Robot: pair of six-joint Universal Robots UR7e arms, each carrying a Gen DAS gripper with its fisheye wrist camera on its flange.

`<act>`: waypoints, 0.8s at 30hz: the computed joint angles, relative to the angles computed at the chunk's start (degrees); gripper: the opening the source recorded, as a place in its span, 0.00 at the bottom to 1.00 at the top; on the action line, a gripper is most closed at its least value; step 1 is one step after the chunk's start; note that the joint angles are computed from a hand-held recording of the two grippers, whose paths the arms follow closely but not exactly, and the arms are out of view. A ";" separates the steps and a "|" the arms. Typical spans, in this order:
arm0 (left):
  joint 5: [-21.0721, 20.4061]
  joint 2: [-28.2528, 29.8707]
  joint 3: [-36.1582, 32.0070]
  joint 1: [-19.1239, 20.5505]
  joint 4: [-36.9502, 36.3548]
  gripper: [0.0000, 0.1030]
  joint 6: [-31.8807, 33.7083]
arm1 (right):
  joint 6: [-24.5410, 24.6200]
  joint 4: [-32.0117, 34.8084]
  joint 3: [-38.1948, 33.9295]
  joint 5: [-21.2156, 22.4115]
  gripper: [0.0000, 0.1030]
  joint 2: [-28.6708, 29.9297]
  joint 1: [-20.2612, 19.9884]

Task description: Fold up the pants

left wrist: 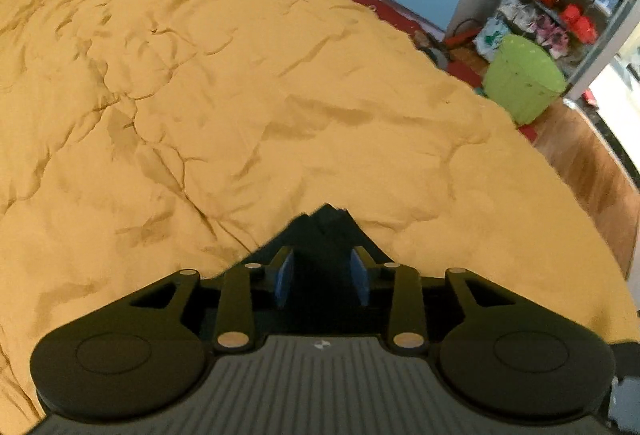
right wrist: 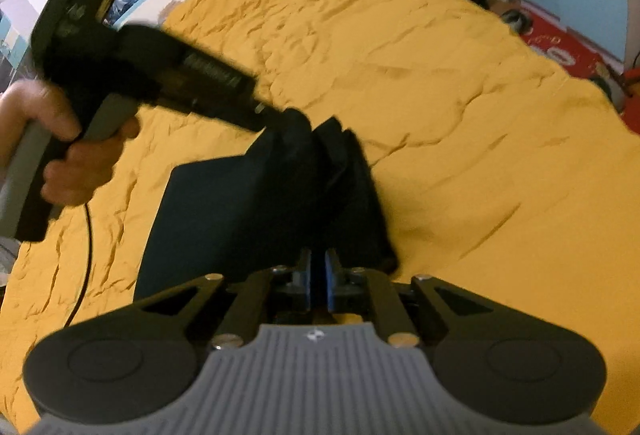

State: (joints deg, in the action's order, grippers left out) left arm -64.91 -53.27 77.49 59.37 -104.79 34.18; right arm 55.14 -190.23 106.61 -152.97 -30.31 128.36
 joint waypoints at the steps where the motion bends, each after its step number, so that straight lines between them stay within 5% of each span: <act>1: 0.97 0.19 0.53 -0.23 -0.88 0.40 0.22 | -0.40 -0.16 -0.05 0.59 0.11 0.03 -0.29; 8: 7.23 1.03 4.63 -1.54 -6.63 0.51 3.16 | -2.21 -0.49 -0.13 3.45 0.10 0.07 -1.98; 13: 7.08 0.70 5.31 -1.49 -6.73 0.08 3.77 | -3.72 0.12 -0.46 3.01 0.03 0.08 -1.70; 24: 3.92 -1.90 5.93 -3.59 -11.36 0.05 9.72 | -3.45 6.06 -1.26 -1.76 0.01 -2.99 1.69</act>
State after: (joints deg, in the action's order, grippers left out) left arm -60.99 -55.17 83.42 55.78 -116.14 43.90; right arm 51.69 -184.16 105.35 -154.73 -33.30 130.06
